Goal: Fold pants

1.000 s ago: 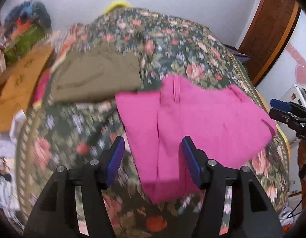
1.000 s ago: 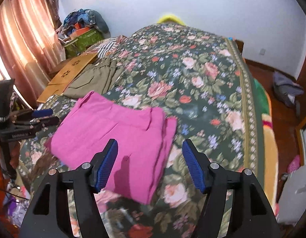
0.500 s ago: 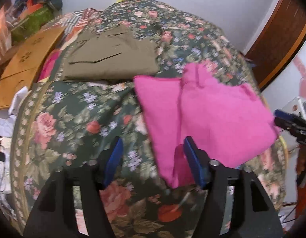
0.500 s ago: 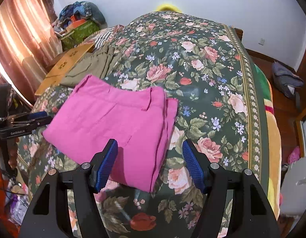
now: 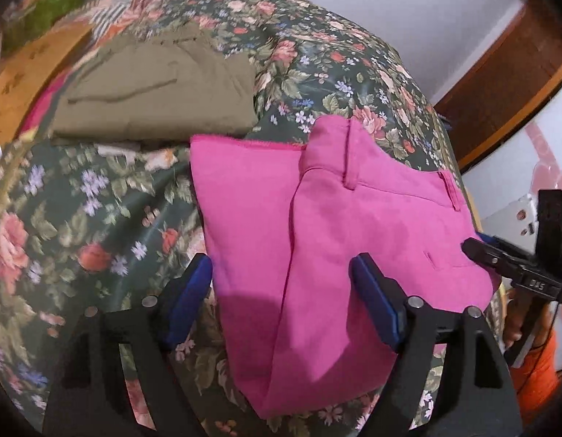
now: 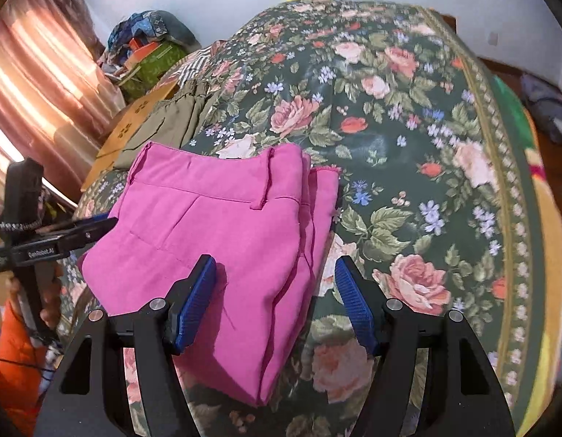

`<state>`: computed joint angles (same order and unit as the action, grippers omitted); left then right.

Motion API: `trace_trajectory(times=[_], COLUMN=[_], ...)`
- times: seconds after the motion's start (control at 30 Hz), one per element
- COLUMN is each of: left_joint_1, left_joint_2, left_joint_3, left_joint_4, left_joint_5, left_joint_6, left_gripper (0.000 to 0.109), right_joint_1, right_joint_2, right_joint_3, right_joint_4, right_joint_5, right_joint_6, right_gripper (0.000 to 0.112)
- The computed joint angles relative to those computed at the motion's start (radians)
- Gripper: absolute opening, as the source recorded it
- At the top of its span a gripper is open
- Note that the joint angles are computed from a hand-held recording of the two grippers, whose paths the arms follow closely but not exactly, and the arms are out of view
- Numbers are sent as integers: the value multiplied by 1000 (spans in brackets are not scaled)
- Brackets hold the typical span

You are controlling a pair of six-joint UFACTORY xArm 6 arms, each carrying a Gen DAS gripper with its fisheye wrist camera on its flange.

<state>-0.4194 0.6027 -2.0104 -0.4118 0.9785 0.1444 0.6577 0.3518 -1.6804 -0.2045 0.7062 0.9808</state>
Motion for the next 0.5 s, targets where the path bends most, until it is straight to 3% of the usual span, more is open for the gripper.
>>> trace_trajectory(times=[0.1,0.23,0.5], left_joint_1=[6,12,-3], left_joint_2=[-10,0,-6], left_joint_3=[32,11,-10], left_joint_4=[-44,-101,-95], left_joint_5=[-15,11,13], left_joint_6=[11,49,85], left_gripper=[78,60,27], right_joint_1=[-10,-11,-17], right_joint_2=[-2,6,-5], right_joint_3=[28,23,40], right_joint_4=[16,38,-16], right_joint_5=[-48,-79,-126], right_joint_6=[2,-36,2], right_gripper=[64,46,23])
